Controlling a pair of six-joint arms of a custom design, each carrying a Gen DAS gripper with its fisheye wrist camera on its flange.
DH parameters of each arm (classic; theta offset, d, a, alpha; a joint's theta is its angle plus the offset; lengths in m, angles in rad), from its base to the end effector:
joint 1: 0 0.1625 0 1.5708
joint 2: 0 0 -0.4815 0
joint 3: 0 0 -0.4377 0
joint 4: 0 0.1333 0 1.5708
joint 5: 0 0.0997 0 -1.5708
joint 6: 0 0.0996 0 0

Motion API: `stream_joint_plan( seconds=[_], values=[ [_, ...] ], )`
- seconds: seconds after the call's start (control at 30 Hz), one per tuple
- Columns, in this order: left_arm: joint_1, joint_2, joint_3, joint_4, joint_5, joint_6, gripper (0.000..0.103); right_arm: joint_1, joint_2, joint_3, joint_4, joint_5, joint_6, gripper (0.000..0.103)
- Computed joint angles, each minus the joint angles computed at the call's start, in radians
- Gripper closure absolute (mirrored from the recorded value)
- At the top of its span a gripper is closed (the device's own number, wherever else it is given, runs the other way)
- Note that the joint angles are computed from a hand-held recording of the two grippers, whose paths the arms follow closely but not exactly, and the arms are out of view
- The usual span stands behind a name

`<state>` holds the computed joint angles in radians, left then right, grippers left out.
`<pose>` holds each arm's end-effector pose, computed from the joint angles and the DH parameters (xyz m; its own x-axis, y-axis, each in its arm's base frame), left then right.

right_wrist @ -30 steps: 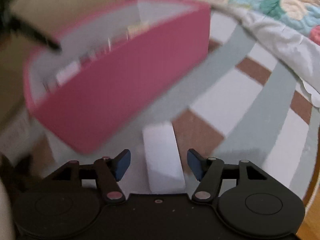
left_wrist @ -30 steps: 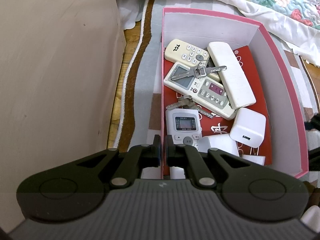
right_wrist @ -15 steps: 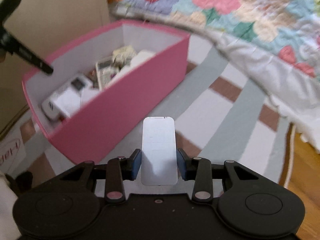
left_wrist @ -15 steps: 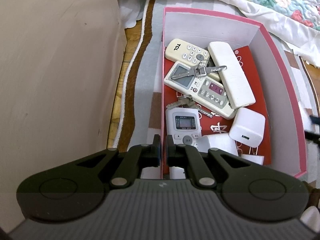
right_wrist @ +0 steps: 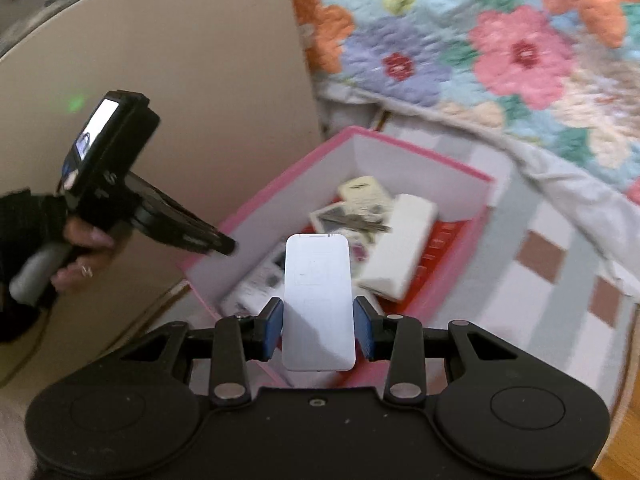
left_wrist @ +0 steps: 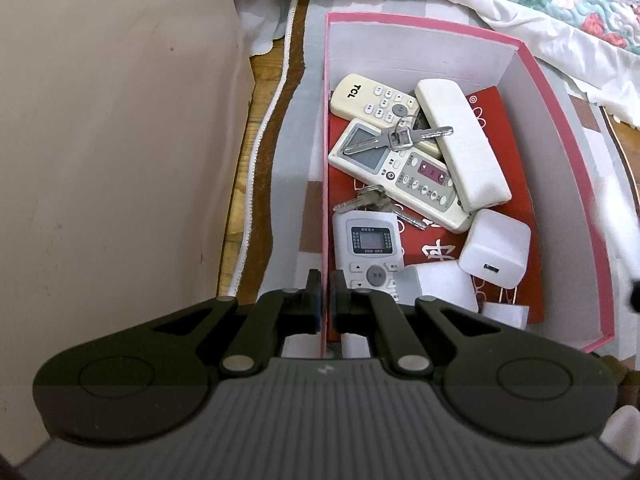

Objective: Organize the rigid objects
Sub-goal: 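Carry the small white remote into the box and release it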

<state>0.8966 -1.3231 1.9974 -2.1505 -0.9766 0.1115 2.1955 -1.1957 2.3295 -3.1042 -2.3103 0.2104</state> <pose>-0.1965 -0.5488 0.2644 -0.5413 0.6417 -0.5434 0.6860 0.7107 0.1559 0.3356 -0.3524 0.1850 -0.8485 -0.0585 0.5259 -0.3697 0.7766 -0.5101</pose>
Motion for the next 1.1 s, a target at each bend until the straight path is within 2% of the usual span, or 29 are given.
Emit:
stream_joint_plan(
  seconds=[0.23,0.4,0.47,0.5,0.57,0.63,0.7,0.77,0.83,0.93,1.0,1.03,1.1],
  values=[
    [-0.004,0.000,0.002,0.000,0.005,-0.001,0.100,-0.122,0.090,-0.095,0.043,0.146,0.010,0.059],
    [-0.004,0.001,0.002,-0.002,0.007,0.005,0.100,-0.163,0.166,-0.147,0.047,0.126,0.008,0.059],
    [-0.004,0.001,0.002,-0.004,0.008,0.006,0.100,-0.186,0.165,-0.163,0.124,0.157,0.037,0.059],
    [-0.004,0.001,0.002,-0.005,0.007,0.007,0.100,-0.195,0.171,-0.169,0.150,0.164,0.024,0.059],
    [-0.003,0.001,0.001,-0.004,0.006,0.007,0.100,-0.182,0.195,-0.185,0.176,0.095,-0.015,0.056],
    [-0.002,0.002,-0.001,-0.001,0.004,0.005,0.100,-0.173,0.199,-0.190,0.217,0.050,-0.016,0.044],
    [-0.002,0.002,-0.001,-0.001,0.005,0.005,0.099,-0.167,0.183,-0.177,0.250,0.029,0.010,0.044],
    [-0.003,0.002,0.000,-0.001,0.006,0.007,0.099,-0.167,0.159,-0.163,0.277,0.027,0.013,0.055],
    [-0.005,0.002,0.001,-0.002,0.009,0.009,0.099,-0.168,0.136,-0.148,0.272,0.064,0.004,0.061],
    [-0.005,0.003,0.000,0.001,0.009,0.006,0.099,-0.158,0.126,-0.159,0.336,0.069,-0.006,0.066],
    [-0.005,0.003,0.000,0.001,0.009,0.006,0.099,-0.147,0.123,-0.181,0.445,0.063,-0.009,0.069],
    [-0.006,0.003,0.000,0.000,0.009,0.009,0.099,-0.139,0.126,-0.194,0.512,0.039,-0.007,0.073],
    [-0.006,0.004,0.000,-0.001,0.010,0.010,0.099,-0.130,0.126,-0.194,0.545,0.019,-0.044,0.078]
  ],
)
